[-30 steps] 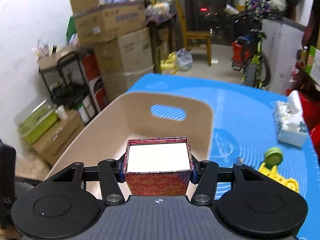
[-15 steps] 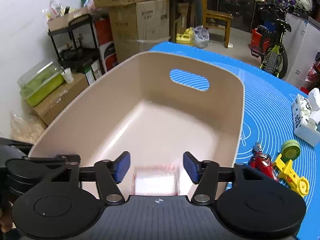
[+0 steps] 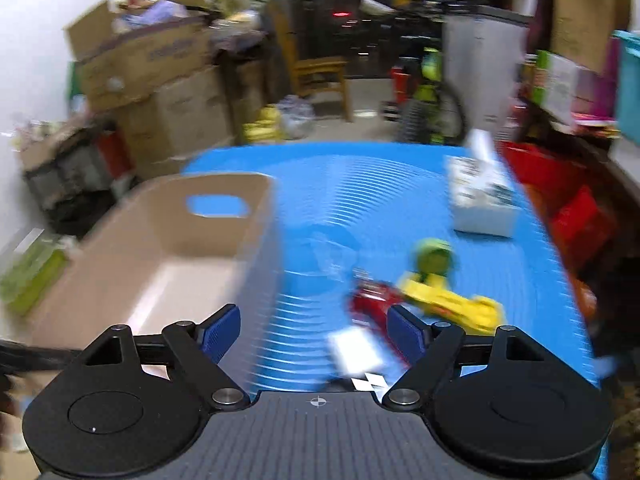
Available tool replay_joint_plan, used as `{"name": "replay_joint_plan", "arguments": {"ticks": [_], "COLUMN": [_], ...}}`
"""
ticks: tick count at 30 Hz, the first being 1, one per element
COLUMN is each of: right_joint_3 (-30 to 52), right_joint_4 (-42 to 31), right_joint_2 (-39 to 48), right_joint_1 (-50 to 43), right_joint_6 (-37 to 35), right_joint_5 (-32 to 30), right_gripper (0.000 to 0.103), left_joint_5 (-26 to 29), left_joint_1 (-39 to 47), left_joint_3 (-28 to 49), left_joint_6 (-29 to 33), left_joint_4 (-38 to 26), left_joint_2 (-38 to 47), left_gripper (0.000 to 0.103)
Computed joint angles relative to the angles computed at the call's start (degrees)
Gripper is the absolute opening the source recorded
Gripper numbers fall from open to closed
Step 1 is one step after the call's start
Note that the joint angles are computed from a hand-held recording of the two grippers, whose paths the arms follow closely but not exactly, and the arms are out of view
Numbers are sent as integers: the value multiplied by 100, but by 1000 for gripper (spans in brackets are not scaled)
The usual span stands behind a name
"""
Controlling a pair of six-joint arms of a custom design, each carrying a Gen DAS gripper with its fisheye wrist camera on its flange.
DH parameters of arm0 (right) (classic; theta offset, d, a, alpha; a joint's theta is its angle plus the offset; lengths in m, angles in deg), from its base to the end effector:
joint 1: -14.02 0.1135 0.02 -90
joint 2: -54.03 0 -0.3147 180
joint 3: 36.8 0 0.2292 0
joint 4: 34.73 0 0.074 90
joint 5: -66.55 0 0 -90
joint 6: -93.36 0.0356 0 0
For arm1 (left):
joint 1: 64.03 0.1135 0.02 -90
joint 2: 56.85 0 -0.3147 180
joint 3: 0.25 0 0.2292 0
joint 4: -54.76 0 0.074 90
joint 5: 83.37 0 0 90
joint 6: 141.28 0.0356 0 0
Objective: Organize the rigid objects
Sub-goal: 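Grasp the white pill bottle with the right tool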
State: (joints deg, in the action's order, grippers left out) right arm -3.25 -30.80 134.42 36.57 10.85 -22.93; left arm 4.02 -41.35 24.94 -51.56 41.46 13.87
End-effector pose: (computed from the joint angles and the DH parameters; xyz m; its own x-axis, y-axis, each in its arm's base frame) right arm 0.1890 0.0781 0.1820 -0.6726 -0.1382 -0.7270 -0.2921 0.9522 0.0893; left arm 0.1224 0.0529 0.1532 -0.7875 -0.3344 -0.5178 -0.4108 0.9110 0.0364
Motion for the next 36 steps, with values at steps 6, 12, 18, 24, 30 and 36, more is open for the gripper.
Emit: {"name": "replay_joint_plan", "arguments": {"ticks": [6,12,18,24,30,36], "right_joint_3": [-232,-20,253,266,337,314], "right_joint_4": [668,539,473,461,414,298], "right_joint_2": [926,1611,2234,2344,2508,2355], "right_joint_1": [-800,-916,-833,-885,-754,-880], "right_joint_6": [-259,-60,-121,-24,-66,19], "right_joint_5": [-312,-529,-341,-199,-86,-391], "right_gripper": [83,83,83,82,73,65], "left_joint_5": [-89,-115,-191,-191,-200,-199], "left_joint_1": [-78,-105,-201,-199,-213,-224], "left_joint_3": [20,24,27,29,25,25], "left_joint_6": [-118,-156,-238,-233,-236,-275], "left_joint_4": [-7,-2,-16,-17,-14,-20], "left_joint_2": [34,48,47,47,48,55], "left_gripper": [14,14,15,15,15,15]}}
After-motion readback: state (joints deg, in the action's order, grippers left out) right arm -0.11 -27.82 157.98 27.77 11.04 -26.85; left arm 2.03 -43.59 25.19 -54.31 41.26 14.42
